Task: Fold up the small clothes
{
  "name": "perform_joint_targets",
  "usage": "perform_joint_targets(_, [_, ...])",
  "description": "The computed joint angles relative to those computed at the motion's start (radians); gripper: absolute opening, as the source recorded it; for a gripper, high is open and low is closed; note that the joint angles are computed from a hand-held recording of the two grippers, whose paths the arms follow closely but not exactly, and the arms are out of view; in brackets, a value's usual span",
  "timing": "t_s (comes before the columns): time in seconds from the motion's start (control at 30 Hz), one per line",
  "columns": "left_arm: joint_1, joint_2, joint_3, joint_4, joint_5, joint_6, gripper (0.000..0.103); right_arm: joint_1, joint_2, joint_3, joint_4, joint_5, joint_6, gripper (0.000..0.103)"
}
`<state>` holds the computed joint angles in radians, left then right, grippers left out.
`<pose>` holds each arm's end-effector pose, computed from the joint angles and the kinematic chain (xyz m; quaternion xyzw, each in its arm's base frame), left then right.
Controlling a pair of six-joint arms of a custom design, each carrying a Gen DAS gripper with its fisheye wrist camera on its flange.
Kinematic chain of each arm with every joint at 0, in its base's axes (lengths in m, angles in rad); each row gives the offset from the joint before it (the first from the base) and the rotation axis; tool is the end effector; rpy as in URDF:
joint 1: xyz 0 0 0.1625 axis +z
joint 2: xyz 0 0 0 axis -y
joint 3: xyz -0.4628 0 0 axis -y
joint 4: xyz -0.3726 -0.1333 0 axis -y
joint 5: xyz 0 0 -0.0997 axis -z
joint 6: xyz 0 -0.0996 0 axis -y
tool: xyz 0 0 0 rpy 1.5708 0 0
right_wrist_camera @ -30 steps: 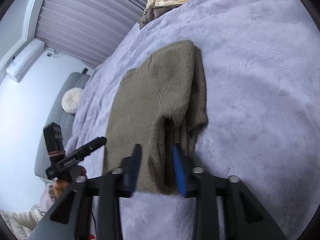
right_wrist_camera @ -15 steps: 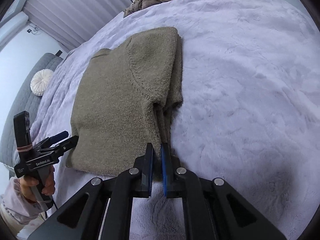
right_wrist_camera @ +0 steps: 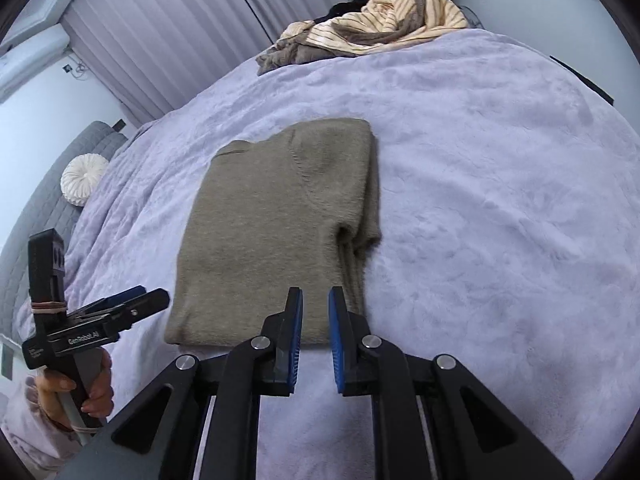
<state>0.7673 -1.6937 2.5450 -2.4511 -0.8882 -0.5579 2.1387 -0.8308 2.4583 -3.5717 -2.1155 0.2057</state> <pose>-0.0731 -0.3430 0.2672 0.1106 0.9357 -0.2212 0.2515 0.2920 -0.3058 0.0893 0.1213 -0.9399 0.2653 0.1774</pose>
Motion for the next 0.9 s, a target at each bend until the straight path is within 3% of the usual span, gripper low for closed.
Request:
perform_joint_targets(0.07, [0.020,0.040,-0.016,0.006,-0.040,-0.005,0.042,0.012,0.016,-0.027,0.028,-0.011,-0.015,0.014])
perform_joint_targets(0.23, [0.000,0.052,0.019,-0.048,-0.018,0.023,0.042,-0.010,0.039,-0.061,0.097,-0.022,-0.006,0.014])
perform_joint_targets(0.3, [0.007,0.052,0.030,-0.047,-0.019,0.033,0.043,-0.037,0.054,-0.059,0.141,-0.050,0.015,0.012])
perform_joint_targets(0.33, [0.015,0.049,0.032,-0.047,-0.026,0.033,0.043,-0.066,0.060,-0.040,0.118,-0.026,0.019,0.004])
perform_joint_targets(0.4, [0.023,0.032,0.039,-0.051,-0.039,0.017,0.044,-0.101,0.066,0.003,0.016,0.037,0.019,0.004])
perform_joint_targets(0.47, [0.025,0.023,0.031,-0.032,-0.047,0.002,0.045,-0.107,0.062,0.019,-0.012,0.057,0.019,0.004])
perform_joint_targets(0.53, [0.010,0.007,0.019,0.027,-0.025,-0.037,0.053,-0.099,0.060,0.022,-0.011,0.050,0.010,0.003])
perform_joint_targets(0.57, [-0.001,-0.001,0.013,0.065,-0.003,-0.065,0.064,-0.095,0.059,0.024,-0.011,0.046,0.007,0.003])
perform_joint_targets(0.6, [-0.014,-0.017,0.011,0.100,0.019,-0.090,0.066,-0.093,0.056,0.026,-0.013,0.047,0.009,0.003])
perform_joint_targets(0.9, [0.008,-0.056,-0.029,0.133,0.052,-0.087,0.066,-0.096,0.021,0.041,-0.030,0.085,0.041,0.004])
